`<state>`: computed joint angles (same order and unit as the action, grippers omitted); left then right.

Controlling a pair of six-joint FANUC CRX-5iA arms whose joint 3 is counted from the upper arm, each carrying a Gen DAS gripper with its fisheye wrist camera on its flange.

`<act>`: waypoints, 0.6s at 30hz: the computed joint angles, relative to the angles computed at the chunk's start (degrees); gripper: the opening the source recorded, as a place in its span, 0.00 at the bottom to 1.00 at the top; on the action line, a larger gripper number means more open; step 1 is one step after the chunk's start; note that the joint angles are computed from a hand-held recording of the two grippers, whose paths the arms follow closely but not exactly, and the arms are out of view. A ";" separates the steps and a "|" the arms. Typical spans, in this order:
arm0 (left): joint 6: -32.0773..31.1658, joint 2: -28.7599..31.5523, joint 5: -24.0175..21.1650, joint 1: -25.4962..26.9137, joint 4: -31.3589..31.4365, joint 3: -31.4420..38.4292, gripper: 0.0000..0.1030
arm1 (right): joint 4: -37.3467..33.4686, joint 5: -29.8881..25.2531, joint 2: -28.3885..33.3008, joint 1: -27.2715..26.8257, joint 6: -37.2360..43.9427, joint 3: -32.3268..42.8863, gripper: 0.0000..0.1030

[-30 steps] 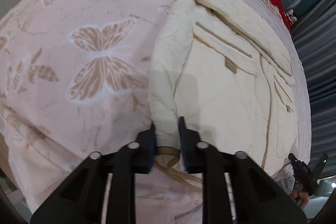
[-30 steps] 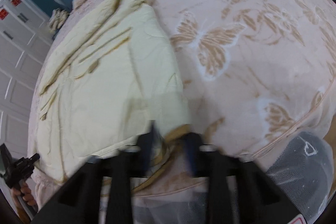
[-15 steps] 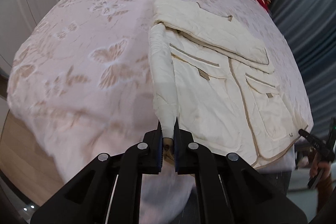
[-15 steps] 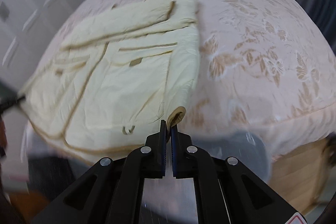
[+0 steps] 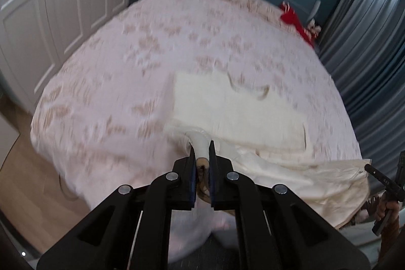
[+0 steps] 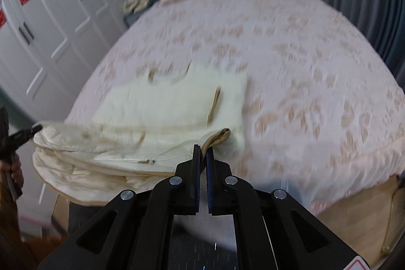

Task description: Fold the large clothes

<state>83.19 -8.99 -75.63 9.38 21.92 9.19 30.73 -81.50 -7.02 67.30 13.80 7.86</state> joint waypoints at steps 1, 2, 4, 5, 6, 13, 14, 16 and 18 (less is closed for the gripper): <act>0.41 1.18 1.79 -0.75 -0.48 0.79 0.06 | 0.65 1.56 0.26 -1.17 -0.36 -0.32 0.03; 1.00 2.46 3.48 -1.54 -1.18 1.72 0.06 | 1.37 2.94 0.64 -2.10 -0.73 -0.45 0.03; 2.33 4.65 6.49 -2.98 -2.41 3.12 0.06 | 4.22 6.64 1.49 -4.27 -2.36 -1.94 0.03; 3.21 5.66 7.39 -3.48 -3.10 3.85 0.06 | 5.58 8.81 1.84 -5.50 -4.23 -3.01 0.03; 4.25 6.91 8.31 -4.28 -4.15 4.89 0.06 | 6.54 10.19 2.00 -6.27 -5.67 -3.93 0.03; 11.86 15.67 13.27 -9.79 -13.70 12.29 0.06 | 13.20 17.82 7.65 -13.16 -14.03 -6.59 0.03; 12.79 17.15 13.26 -10.44 -15.07 13.73 0.06 | 13.63 18.38 8.43 -13.89 -14.49 -6.52 0.03; 14.19 19.45 13.33 -11.20 -16.74 15.70 0.06 | 14.44 18.85 10.44 -15.19 -14.96 -5.98 0.03; 15.55 21.58 13.18 -11.94 -18.68 17.47 0.06 | 14.85 19.12 12.71 -16.38 -14.96 -5.02 0.03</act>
